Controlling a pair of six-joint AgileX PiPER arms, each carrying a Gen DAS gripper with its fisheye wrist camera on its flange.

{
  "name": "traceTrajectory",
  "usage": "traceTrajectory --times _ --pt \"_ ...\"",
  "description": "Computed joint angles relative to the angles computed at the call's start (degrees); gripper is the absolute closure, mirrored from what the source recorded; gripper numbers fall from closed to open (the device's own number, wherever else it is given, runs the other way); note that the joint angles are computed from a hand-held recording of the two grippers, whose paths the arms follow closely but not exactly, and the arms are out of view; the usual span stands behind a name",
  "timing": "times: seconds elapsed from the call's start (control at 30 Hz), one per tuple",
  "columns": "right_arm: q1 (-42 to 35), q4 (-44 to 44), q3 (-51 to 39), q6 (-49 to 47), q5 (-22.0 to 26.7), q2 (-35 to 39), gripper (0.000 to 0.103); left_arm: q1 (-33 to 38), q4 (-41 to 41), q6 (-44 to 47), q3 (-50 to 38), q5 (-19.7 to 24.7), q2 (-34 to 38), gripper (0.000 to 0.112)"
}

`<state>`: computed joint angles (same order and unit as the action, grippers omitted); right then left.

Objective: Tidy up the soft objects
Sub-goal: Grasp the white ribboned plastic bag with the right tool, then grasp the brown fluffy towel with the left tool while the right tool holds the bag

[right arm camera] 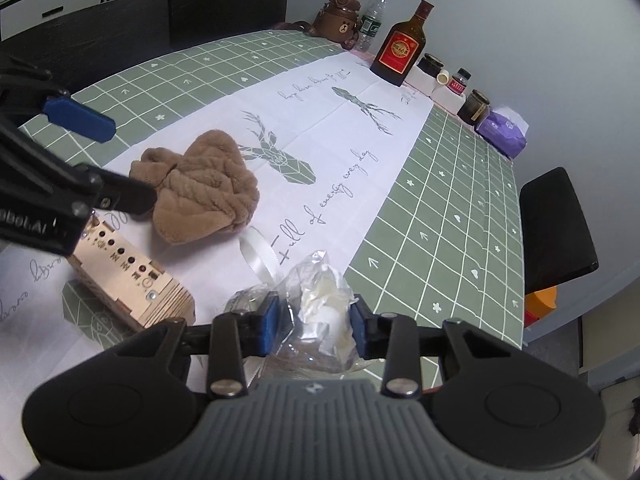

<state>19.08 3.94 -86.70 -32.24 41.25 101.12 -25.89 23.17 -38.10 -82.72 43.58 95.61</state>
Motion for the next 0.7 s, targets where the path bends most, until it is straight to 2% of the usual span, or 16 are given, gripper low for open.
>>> traceTrajectory --times 0.07,0.27,0.37,0.43,0.5,0.7 --pt "-0.53 1.72 -1.41 -0.44 1.02 1.14 0.066 2.73 -6.06 5.0 -2.95 0.57 1.86 0.024" --pt "-1.55 4.84 -3.38 -0.98 2.35 3.17 0.066 6.51 -14.46 13.59 -11.26 6.18 9.97 0.023" --pt "-1.84 6.01 -3.68 -1.49 3.05 4.0 0.066 5.97 -13.12 14.0 -13.38 7.62 12.96 0.023" --pt "-1.76 6.08 -3.34 -1.65 2.9 4.25 0.066 5.06 -11.45 16.1 -13.2 5.81 13.67 0.023" --pt "-1.84 6.09 -3.09 -1.58 2.81 4.43 0.066 4.32 -10.7 19.5 -14.56 5.91 14.93 0.023" --pt "-3.01 7.07 -4.35 -0.88 4.03 5.89 0.066 3.36 -8.92 25.47 -24.1 13.2 22.22 0.025"
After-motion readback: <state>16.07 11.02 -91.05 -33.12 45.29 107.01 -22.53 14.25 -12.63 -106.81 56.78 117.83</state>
